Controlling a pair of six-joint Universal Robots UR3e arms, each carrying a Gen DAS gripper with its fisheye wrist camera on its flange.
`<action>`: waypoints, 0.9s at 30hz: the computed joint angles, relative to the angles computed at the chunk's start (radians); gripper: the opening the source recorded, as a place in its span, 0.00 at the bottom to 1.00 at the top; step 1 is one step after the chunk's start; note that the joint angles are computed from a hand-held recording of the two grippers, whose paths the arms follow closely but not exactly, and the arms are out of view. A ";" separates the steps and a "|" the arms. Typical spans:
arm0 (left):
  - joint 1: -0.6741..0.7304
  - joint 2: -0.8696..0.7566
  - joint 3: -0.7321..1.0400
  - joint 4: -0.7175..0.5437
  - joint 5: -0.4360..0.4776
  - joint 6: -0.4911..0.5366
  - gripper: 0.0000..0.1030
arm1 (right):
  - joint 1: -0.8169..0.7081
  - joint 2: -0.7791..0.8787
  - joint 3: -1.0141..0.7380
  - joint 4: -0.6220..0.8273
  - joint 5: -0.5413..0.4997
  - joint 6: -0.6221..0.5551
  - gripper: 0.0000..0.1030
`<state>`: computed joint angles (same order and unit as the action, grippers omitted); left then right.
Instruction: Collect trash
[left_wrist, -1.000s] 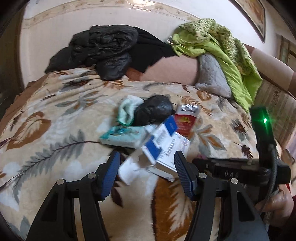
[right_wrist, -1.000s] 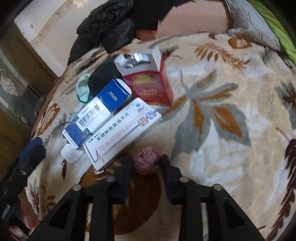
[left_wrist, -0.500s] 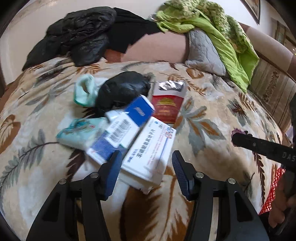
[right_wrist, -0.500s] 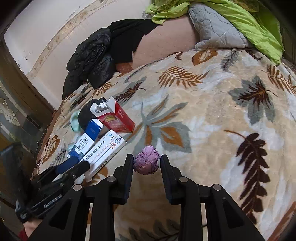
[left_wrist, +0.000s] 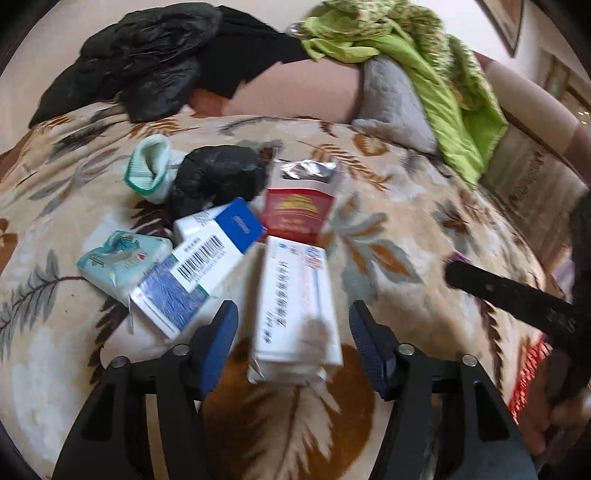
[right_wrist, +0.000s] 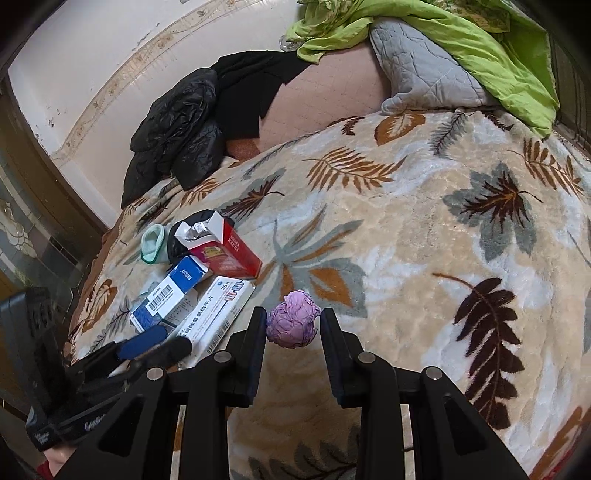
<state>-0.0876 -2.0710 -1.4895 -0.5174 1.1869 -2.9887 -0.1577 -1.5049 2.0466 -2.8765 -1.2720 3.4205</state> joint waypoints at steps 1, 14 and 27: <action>-0.012 -0.019 0.030 -0.016 0.011 -0.007 0.60 | 0.001 0.005 -0.004 0.001 -0.002 0.003 0.31; -0.097 -0.110 0.109 0.011 0.151 -0.021 0.50 | 0.010 0.010 -0.011 0.007 -0.035 -0.007 0.31; 0.010 0.339 -0.387 0.281 0.111 -0.045 0.50 | 0.136 -0.099 0.072 -0.063 -0.115 -0.037 0.31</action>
